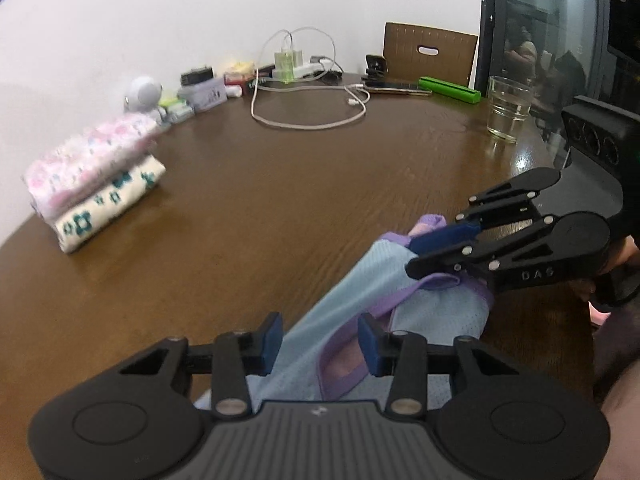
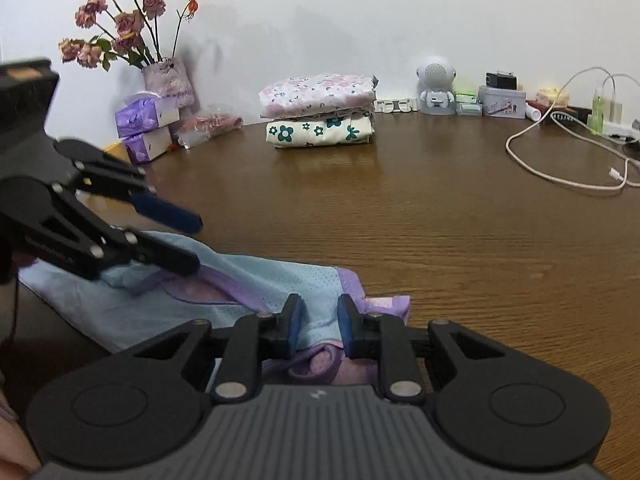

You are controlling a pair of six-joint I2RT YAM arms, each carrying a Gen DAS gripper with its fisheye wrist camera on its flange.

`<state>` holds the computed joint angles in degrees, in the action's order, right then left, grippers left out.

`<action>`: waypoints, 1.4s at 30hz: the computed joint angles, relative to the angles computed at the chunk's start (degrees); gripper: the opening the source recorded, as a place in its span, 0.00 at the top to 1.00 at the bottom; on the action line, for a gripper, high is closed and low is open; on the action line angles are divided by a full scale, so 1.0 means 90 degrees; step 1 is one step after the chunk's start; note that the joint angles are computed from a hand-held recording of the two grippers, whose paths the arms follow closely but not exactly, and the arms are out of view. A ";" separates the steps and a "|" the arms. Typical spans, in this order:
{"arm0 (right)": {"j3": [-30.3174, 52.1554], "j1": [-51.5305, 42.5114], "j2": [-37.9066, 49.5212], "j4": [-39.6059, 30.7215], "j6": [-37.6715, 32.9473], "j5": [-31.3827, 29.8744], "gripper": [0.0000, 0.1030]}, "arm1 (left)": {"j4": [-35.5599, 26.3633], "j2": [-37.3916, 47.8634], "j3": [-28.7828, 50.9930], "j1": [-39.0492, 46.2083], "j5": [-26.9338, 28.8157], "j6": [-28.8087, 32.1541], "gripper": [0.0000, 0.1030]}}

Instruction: Fold clothes

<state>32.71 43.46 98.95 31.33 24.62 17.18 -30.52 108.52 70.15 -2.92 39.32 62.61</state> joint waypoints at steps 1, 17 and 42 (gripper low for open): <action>-0.0108 -0.0085 -0.0066 0.0135 0.0062 -0.0187 0.76 | -0.0082 0.0057 0.0067 0.0044 0.0000 0.0006 0.59; -0.0995 -0.1252 -0.0579 0.1483 -0.0305 -0.1947 0.00 | 0.0402 -0.0183 0.0139 0.0883 -0.1223 -0.1915 0.00; -0.1331 -0.1334 -0.1022 0.0993 -0.0060 -0.2206 0.00 | 0.0912 -0.0737 -0.0469 0.1065 -0.1667 -0.4125 0.00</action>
